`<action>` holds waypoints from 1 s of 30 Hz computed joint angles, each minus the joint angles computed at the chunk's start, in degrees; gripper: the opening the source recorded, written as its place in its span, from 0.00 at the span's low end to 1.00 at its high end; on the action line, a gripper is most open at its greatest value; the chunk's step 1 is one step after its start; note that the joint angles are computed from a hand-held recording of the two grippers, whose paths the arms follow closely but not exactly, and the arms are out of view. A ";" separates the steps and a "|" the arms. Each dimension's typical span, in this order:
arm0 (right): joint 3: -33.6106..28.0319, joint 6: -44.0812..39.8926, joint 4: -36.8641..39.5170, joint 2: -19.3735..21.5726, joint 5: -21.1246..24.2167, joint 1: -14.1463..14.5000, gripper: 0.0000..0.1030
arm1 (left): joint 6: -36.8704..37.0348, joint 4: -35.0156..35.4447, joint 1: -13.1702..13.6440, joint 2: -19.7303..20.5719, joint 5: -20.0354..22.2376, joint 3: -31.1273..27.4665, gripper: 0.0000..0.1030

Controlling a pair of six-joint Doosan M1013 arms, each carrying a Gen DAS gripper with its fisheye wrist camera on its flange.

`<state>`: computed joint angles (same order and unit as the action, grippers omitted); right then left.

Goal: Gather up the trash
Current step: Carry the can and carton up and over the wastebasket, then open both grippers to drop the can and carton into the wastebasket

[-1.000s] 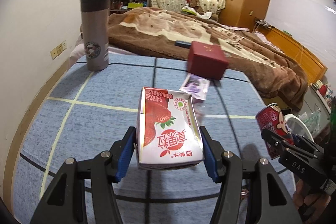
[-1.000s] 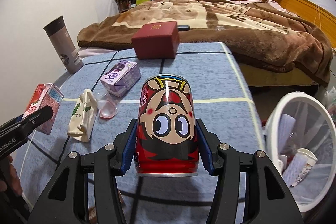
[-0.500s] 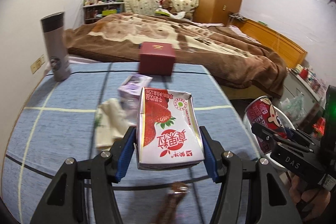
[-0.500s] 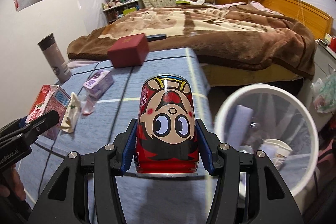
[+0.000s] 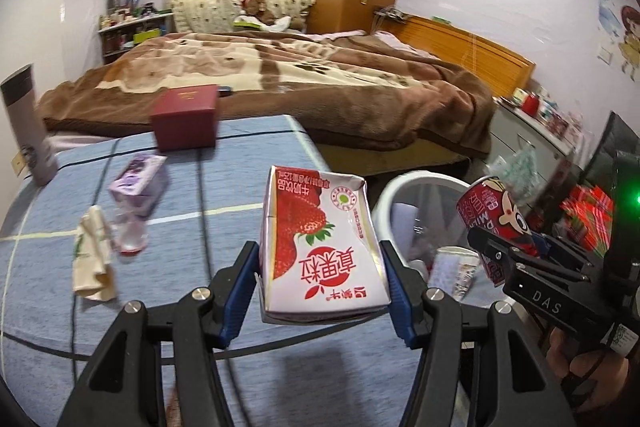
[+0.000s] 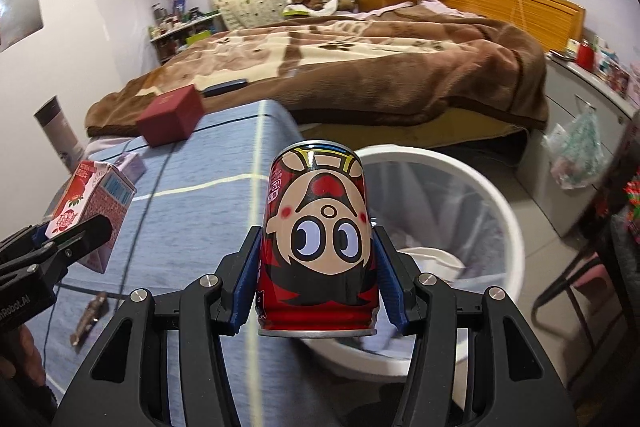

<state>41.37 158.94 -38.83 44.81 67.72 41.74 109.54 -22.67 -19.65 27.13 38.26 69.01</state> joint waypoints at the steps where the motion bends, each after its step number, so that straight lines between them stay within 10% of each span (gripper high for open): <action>1: 0.80 0.56 -0.21 -0.44 0.04 -0.05 0.53 | 0.30 -0.07 -0.36 0.08 0.20 -0.12 0.59; 30: 10.19 1.23 4.75 -4.80 1.81 -3.25 0.53 | 2.20 0.16 -5.63 6.17 9.64 -7.64 0.59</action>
